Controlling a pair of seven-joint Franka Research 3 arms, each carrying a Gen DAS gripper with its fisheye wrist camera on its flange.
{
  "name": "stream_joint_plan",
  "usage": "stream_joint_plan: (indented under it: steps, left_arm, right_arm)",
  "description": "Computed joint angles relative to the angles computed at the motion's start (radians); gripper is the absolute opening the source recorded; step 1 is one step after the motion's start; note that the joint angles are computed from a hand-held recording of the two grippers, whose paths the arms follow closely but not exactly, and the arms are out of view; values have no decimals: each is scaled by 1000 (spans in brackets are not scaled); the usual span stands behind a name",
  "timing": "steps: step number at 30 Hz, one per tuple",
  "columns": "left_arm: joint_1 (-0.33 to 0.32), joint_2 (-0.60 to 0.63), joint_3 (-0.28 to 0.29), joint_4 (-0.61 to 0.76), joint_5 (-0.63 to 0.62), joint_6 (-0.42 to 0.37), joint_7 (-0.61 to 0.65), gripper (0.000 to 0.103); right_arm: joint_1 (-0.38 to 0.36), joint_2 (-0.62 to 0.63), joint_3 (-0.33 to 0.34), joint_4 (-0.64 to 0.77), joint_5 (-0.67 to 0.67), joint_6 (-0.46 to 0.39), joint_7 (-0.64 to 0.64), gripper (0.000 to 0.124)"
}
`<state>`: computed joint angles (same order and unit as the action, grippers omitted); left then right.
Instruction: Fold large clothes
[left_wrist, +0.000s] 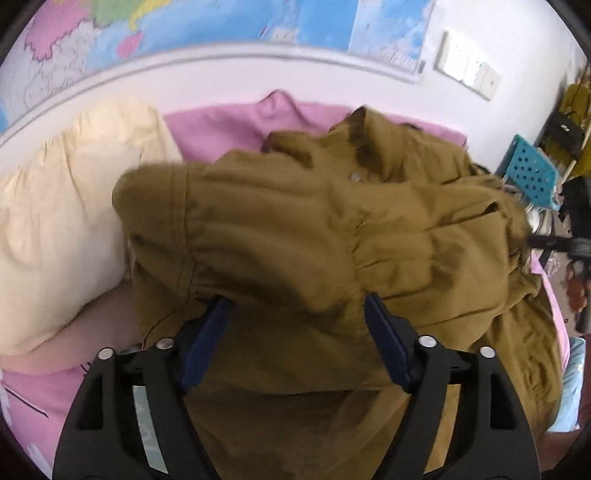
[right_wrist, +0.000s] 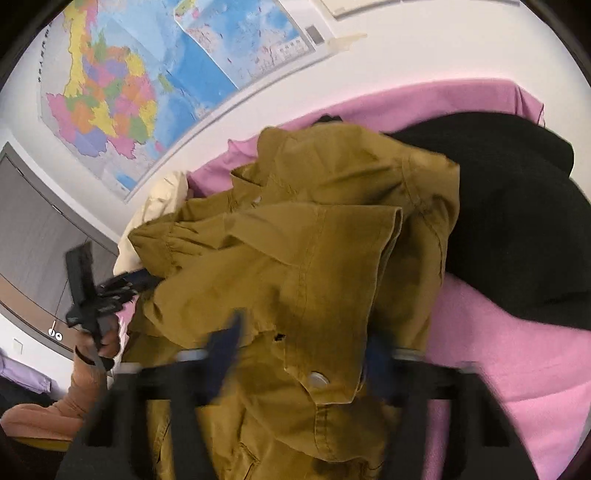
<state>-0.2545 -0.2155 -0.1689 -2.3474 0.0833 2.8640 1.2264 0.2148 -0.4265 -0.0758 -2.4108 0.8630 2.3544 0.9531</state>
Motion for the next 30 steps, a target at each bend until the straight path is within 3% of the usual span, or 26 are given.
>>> stream_joint_plan:
  steps: [1,4,8,11,13,16,20,22,26,28,30]
  left_arm:
    - [-13,0,5,-1,-14,15,23,78]
    - [38,12,-49,18,106,-8,-59,79]
    - [38,78,-51,80,145,-82,-85,79]
    - [38,110,-51,104,166,-93,-108,84]
    - [21,104,-32,94,81,-71,-49,87]
    - [18,69,-23,66,40,-55,-35,83]
    - [10,6,-13,13,31,14,-17,82]
    - [-23,-8,14,3,-11,53,37,82]
    - [-14,41,-1,56,-1,13,40,80]
    - [3,75,-16,83,28,-10,19,79]
    - [31,113,-36,118,96,-55,-46,78]
  right_arm:
    - [4,15,3,6,9,11,2,9]
    - [6,-17,2,-7,29,49,5,9]
    - [-23,-38,6,-8,-19,70,62,10]
    - [-59,3,58,2,-168,79,182,23]
    - [-41,8,38,0,-159,70,191,40]
    - [-37,-56,58,-52,-168,168,205,46]
    - [-18,-166,103,-144,-225,390,244,49]
    - [86,-179,50,-149,-202,424,156,49]
    - [116,-81,105,-95,-311,425,128,48]
    - [158,4,88,-47,-302,409,98,48]
    - [102,74,145,-14,-398,391,175,44]
